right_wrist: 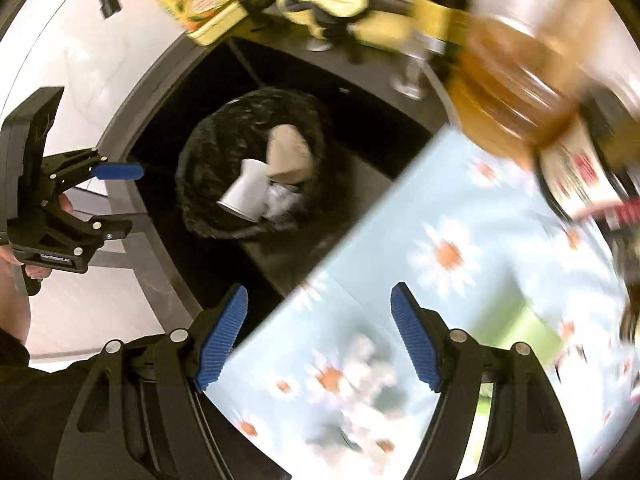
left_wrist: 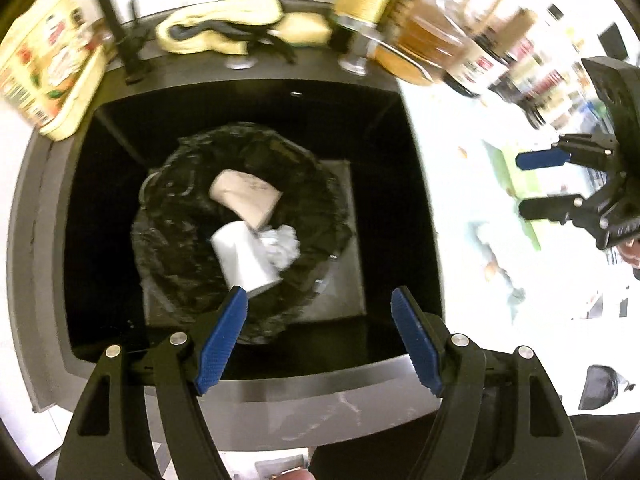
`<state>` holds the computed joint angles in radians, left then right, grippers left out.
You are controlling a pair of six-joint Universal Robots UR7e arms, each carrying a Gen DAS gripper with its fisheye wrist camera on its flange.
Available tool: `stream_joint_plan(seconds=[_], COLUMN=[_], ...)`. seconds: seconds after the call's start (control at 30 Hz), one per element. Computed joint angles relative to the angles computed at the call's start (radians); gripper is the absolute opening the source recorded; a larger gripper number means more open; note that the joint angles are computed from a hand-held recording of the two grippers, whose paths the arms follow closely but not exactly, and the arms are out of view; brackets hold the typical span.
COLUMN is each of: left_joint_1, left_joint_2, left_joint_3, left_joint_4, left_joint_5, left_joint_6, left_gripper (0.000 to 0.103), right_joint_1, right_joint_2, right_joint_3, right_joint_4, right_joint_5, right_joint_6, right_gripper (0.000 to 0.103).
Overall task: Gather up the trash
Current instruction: 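Move both grippers back over the table toward the green scoop and tissues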
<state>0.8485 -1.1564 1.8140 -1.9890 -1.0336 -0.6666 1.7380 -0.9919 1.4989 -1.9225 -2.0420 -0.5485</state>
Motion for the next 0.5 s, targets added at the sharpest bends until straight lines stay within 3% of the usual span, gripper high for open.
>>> stream_joint_plan(seconds=[0.2,0.5], left_joint_1=[-0.034,-0.089], left_joint_2=[0.084,0.232], left_joint_3=[-0.045,-0.149], left_joint_4=[-0.016,-0.037], left_joint_5=[-0.033,-0.078], left_joint_6=[0.033,0.048], left_gripper=[0.073,0.073], right_joint_1=[-0.050,-0.134], right_joint_2=[-0.091,-0.190], right_joint_3=[0.022,0.020], right_joint_4=[0.010,0.047], right_joint_5=[-0.039,-0.092], right_joint_6=[0.007,-0.028], right_gripper=[0.074,0.084])
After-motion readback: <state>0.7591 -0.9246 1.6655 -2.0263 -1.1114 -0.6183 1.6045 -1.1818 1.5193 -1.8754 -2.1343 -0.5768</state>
